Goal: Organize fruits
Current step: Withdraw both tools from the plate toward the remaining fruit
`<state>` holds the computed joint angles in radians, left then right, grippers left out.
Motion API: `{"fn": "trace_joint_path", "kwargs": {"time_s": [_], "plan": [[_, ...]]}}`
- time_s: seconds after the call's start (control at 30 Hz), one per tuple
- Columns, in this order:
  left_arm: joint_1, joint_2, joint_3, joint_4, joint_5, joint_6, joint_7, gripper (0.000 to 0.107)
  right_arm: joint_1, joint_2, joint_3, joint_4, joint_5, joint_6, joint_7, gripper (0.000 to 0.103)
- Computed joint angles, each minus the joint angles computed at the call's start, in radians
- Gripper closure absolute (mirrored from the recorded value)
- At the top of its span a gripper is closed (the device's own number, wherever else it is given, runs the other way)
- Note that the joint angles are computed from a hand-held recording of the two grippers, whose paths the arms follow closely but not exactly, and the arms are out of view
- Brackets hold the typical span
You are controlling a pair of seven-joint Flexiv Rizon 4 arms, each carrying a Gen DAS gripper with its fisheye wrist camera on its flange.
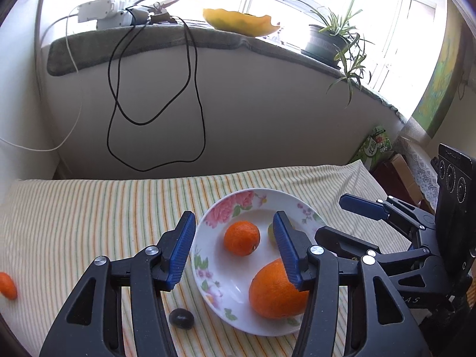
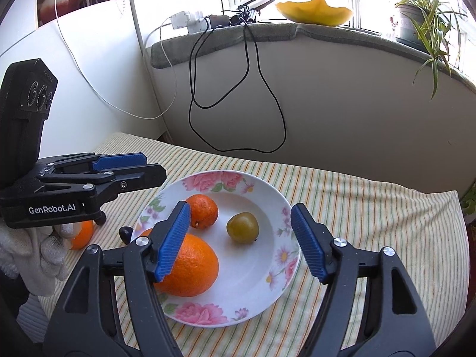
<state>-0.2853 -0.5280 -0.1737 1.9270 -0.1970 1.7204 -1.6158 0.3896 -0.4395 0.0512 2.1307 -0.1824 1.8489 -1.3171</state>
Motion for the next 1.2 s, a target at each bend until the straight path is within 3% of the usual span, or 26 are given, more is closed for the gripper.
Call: {"fn": "trace_joint_path", "kwargs": {"time_s": [0.17, 0.3, 0.43, 0.93, 1.2], "plan": [[-0.003, 0.036, 0.008, 0.048, 0.005, 0.033, -0.016, 0.044, 0.037, 0.027, -0.021, 0.023, 0.021, 0.011, -0.007, 0.03], [0.018, 0.066, -0.008, 0.097, 0.009, 0.064, -0.038, 0.037, 0.037, 0.044, -0.006, 0.041, 0.026, 0.027, -0.011, 0.012], [-0.013, 0.102, 0.04, 0.139, 0.008, 0.082, -0.058, 0.037, 0.048, 0.064, 0.001, 0.059, 0.033, 0.029, -0.019, 0.01], [-0.03, 0.269, 0.133, 0.386, -0.005, 0.187, -0.109, 0.035, -0.159, 0.062, 0.245, 0.062, -0.131, 0.029, 0.075, 0.008], [0.117, 0.321, 0.047, 0.496, 0.092, 0.219, -0.225, 0.035, -0.216, 0.041, 0.325, 0.053, -0.235, 0.015, 0.133, 0.008]]}}
